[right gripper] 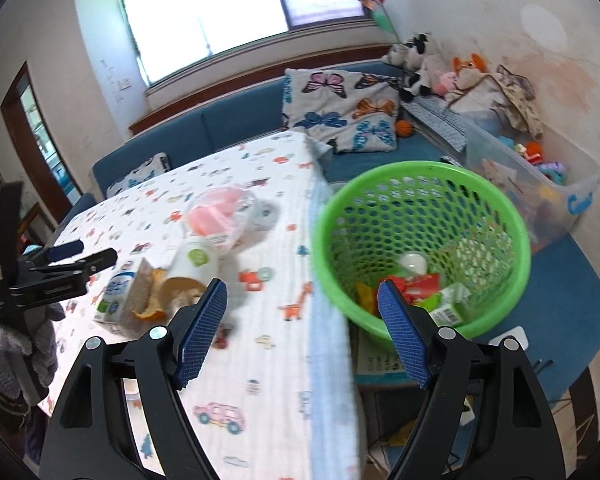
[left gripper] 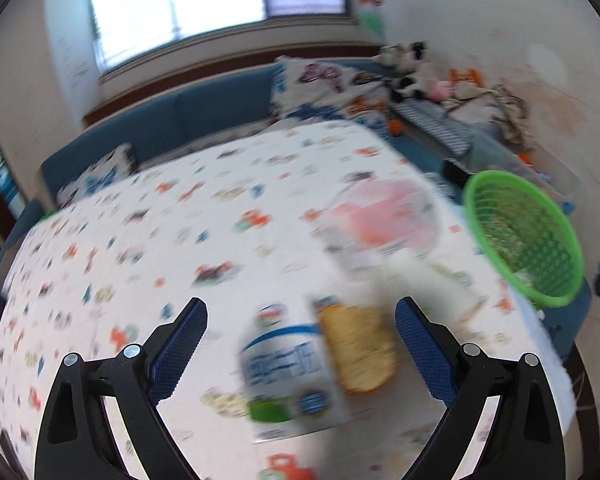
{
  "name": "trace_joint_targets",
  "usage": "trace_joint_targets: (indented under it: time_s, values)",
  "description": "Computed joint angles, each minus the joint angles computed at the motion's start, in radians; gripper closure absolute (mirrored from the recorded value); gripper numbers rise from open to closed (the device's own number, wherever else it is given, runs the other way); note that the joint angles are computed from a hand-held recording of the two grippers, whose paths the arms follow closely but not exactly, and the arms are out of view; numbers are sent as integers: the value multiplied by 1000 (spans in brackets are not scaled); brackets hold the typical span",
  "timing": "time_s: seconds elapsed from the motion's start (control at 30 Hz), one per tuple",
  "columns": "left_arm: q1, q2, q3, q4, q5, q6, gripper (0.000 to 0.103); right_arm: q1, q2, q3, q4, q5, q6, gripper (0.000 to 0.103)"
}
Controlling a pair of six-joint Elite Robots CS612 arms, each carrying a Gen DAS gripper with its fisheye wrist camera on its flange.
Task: Collect trash
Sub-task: 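Grasp the milk carton with the left tool while the right tool approaches the pudding cup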
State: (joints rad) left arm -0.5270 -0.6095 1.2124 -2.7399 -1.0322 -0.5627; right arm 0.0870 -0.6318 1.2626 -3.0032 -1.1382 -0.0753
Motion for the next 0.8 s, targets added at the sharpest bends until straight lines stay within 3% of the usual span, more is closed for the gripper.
trace_joint_targets:
  time_s: [0.2, 0.7, 0.8]
  values:
    - [19, -11, 35, 25, -57, -82, 11, 15, -3, 1, 9, 19, -28, 24]
    - [29, 38, -35, 137, -93, -93, 11, 32, -4, 14, 63, 54, -81, 24]
    - [33, 45, -46, 151, -106, -92, 18, 32, -11, 32, 68, 76, -99, 24]
